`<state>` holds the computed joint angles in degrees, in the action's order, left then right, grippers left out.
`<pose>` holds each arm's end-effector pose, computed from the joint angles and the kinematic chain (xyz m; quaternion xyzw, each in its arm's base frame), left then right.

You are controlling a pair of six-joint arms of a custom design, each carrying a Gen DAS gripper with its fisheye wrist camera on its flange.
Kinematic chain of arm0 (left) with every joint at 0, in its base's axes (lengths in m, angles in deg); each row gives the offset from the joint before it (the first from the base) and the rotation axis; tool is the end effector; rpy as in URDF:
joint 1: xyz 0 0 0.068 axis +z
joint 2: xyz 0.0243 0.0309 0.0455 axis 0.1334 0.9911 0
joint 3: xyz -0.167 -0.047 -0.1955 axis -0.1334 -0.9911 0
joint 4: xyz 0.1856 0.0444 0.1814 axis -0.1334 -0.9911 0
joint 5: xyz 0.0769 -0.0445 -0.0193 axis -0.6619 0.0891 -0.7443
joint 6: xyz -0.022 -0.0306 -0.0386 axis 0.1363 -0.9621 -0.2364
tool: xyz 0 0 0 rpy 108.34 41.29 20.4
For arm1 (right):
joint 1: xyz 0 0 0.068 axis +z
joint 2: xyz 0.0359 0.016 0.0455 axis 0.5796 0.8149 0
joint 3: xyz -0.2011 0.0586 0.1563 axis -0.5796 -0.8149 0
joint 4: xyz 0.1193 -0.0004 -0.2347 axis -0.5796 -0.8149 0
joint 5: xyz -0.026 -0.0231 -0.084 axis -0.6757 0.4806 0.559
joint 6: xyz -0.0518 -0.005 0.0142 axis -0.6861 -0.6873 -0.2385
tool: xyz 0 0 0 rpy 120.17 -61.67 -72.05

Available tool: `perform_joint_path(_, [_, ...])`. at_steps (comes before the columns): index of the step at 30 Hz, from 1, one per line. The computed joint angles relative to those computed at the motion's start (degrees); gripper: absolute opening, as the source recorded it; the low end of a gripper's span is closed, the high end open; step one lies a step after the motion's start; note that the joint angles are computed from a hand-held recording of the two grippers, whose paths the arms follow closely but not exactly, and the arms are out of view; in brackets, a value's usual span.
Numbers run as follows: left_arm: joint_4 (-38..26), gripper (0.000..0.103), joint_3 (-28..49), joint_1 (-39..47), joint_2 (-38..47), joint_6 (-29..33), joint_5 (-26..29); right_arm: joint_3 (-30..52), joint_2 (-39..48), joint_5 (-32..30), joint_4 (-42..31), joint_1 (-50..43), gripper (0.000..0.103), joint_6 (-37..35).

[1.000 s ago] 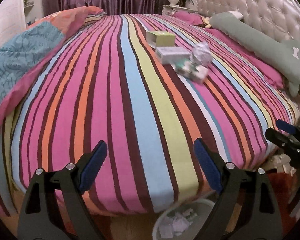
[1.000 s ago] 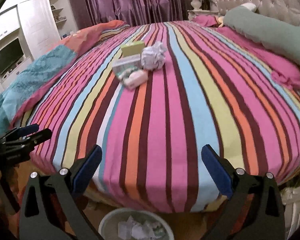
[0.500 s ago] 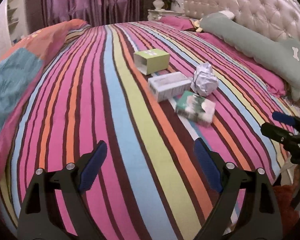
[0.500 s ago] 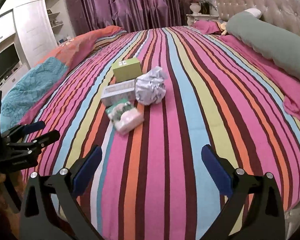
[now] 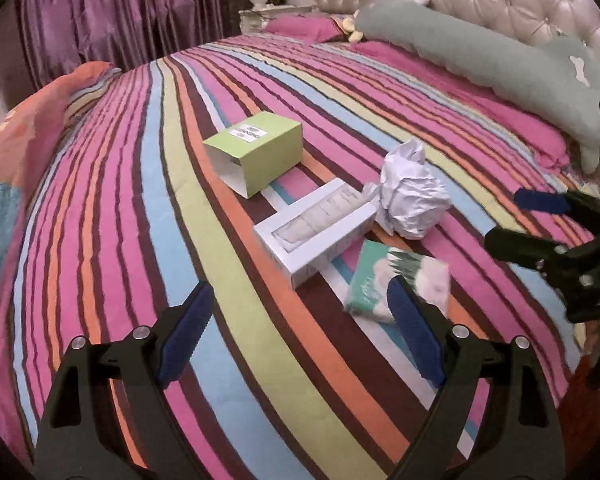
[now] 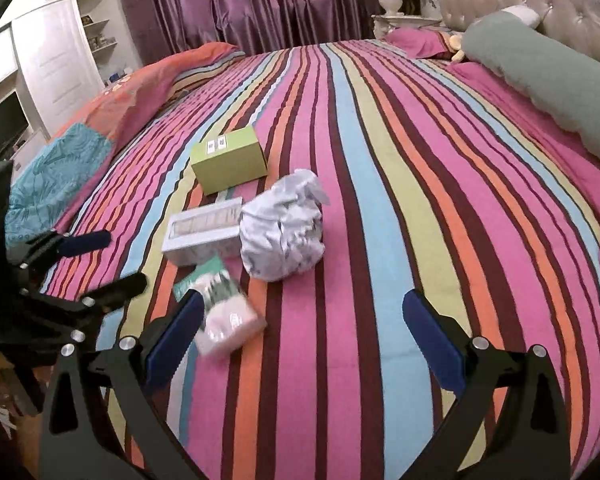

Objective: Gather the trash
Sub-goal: 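Grasp the white Your Skin Dress box with the left tool while the right tool grasps the crumpled paper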

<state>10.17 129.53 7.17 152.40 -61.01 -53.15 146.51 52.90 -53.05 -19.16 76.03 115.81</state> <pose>0.3675 -0.0131 0.3702 0.2594 0.9079 -0.0633 0.3232 0.2533 0.2009 0.3959 0.0233 0.9254 0.0816 0.3694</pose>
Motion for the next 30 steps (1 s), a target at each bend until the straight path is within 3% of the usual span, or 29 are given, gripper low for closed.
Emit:
perform_joint_path(6, [0.3, 0.086, 3.5, -1.1, 4.8, 3.0, -1.0, 2.7, 4.1, -5.0, 1.2, -3.5, 0.095, -0.2])
perform_joint_path(16, [-2.3, 0.086, 13.9, -3.2, 13.6, 3.1, -2.0, 11.6, 12.6, -8.1, -1.9, -6.4, 0.095, -2.5])
perform_joint_path(25, [-3.9, 0.086, 20.0, -5.9, 19.2, 0.6, -6.1, 16.3, 17.7, -7.5, -4.5, -8.0, 0.095, -3.9])
perform_joint_path(30, [-6.8, 0.086, 26.2, -6.8, 24.0, -2.4, -9.8, 23.3, 22.4, -4.7, -8.5, -7.7, 0.095, -5.5])
